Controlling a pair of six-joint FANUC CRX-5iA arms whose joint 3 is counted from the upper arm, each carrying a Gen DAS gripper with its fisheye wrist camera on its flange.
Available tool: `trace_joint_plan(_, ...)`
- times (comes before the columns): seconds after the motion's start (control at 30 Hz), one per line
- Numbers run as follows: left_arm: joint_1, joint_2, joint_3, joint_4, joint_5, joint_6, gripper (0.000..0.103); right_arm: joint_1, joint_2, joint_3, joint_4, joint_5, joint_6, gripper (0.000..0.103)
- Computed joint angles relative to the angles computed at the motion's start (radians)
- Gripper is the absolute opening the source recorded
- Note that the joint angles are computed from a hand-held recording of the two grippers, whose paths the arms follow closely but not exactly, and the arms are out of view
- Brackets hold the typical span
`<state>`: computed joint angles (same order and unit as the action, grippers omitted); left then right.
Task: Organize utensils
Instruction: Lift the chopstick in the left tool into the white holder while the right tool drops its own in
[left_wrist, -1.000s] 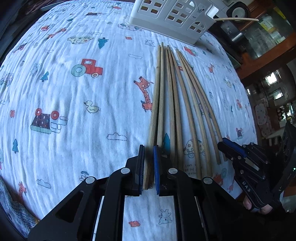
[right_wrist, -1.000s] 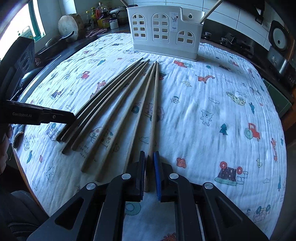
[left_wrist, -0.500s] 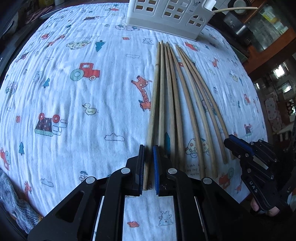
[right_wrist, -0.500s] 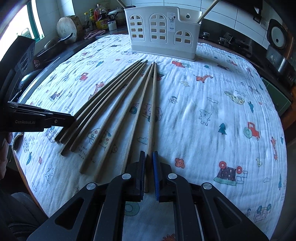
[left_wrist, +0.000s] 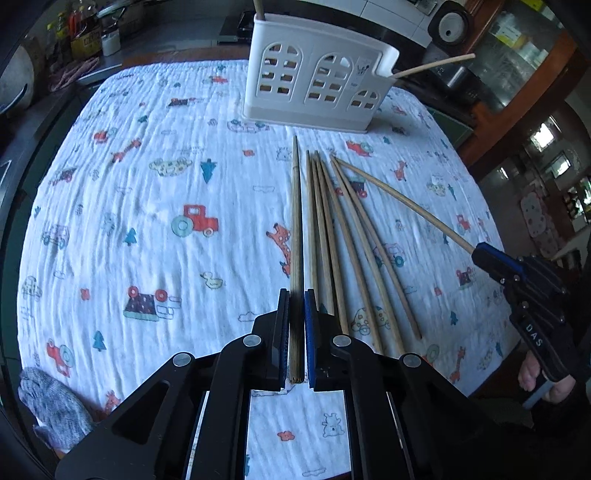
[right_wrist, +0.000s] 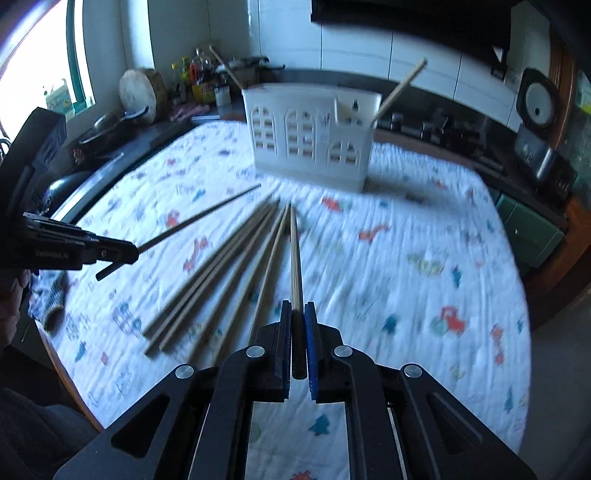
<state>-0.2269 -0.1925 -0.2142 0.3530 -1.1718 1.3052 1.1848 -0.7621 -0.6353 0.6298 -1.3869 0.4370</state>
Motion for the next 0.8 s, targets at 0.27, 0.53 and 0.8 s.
trace_joint_plan(0.27,0.026,0.013,0.079,0.003,-0.03,-0.071,0.007,-0.124,0.051,0.065,0.108,0.132,0.107,0.007)
trace_joint_plan(0.53,0.035,0.039,0.146,0.039,0.009,-0.118,0.006,-0.245,0.122,0.145,0.136,0.252,0.213,0.007)
trace_joint_plan(0.8,0.035,0.09,0.244,0.091,0.051,-0.153,0.006,-0.436,0.21,0.354,-0.094,0.344,0.442,0.007)
